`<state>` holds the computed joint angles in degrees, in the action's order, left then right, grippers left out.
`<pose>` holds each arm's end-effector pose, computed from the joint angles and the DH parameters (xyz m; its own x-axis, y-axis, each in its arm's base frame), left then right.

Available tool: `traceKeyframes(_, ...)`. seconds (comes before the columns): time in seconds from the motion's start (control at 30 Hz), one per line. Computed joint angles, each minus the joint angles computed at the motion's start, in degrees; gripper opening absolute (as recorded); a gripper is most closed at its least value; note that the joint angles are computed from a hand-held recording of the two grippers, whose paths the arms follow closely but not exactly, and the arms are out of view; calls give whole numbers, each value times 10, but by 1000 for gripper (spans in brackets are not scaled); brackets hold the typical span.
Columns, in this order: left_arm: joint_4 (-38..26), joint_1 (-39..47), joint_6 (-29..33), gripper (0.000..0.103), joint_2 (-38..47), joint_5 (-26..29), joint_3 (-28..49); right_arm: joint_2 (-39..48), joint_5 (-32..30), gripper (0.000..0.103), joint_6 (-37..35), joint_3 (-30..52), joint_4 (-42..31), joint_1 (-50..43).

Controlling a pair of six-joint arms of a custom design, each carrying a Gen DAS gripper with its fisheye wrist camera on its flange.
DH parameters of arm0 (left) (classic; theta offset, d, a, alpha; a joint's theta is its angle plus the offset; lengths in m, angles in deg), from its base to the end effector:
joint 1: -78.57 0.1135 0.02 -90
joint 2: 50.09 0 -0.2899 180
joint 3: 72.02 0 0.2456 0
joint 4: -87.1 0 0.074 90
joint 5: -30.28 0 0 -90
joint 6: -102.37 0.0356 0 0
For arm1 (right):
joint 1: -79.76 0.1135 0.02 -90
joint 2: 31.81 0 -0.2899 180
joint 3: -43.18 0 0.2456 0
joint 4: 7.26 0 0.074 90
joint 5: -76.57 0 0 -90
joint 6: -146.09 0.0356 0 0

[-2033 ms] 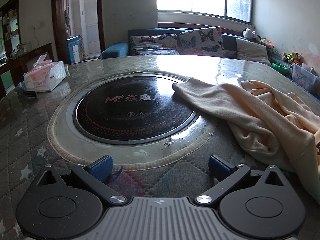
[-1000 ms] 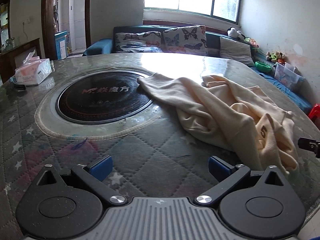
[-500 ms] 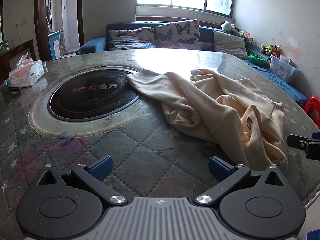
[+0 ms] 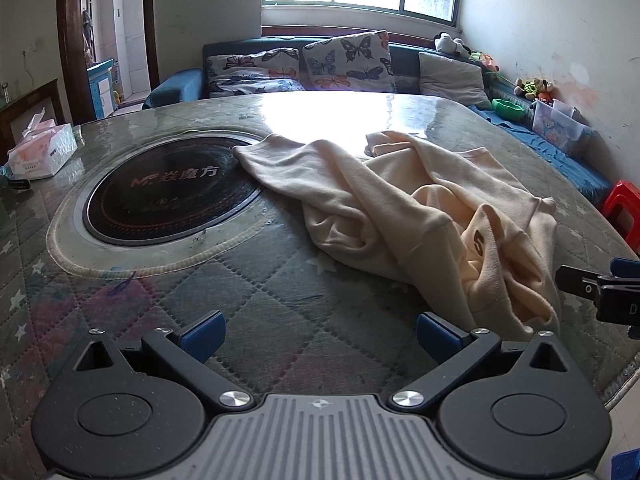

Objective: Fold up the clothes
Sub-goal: 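Move both tools toward the crumpled cream sweatshirt on the table, then grasp the sweatshirt edge with the left tool while the right tool grasps beside it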

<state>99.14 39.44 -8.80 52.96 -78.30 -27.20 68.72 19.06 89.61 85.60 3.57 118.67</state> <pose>0.2316 -0.1738 0.1094 -0.6762 0.1089 -0.7286 0.1961 0.9799 -0.0356 0.2247 0.1568 0.1136 -0.6126 0.1041 -0.7835 0.1104 0.9928 0.0456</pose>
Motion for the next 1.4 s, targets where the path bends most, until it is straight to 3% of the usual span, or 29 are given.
traceKeyframes(0.67, -18, 8, 6, 103, 8, 15, 31, 7, -14, 102, -21, 21, 4, -3)
traceKeyframes(0.93, -27, 23, 16, 103, 6, 21, 58, 11, -40, 97, -51, 33, 13, -21)
traceKeyframes(1.2, -37, 31, 46, 102, 26, 30, 123, 20, -79, 91, -112, 72, 8, -49)
traceKeyframes(1.4, -61, 52, 65, 91, 79, 41, 205, 51, -126, 85, -157, 136, -12, -88)
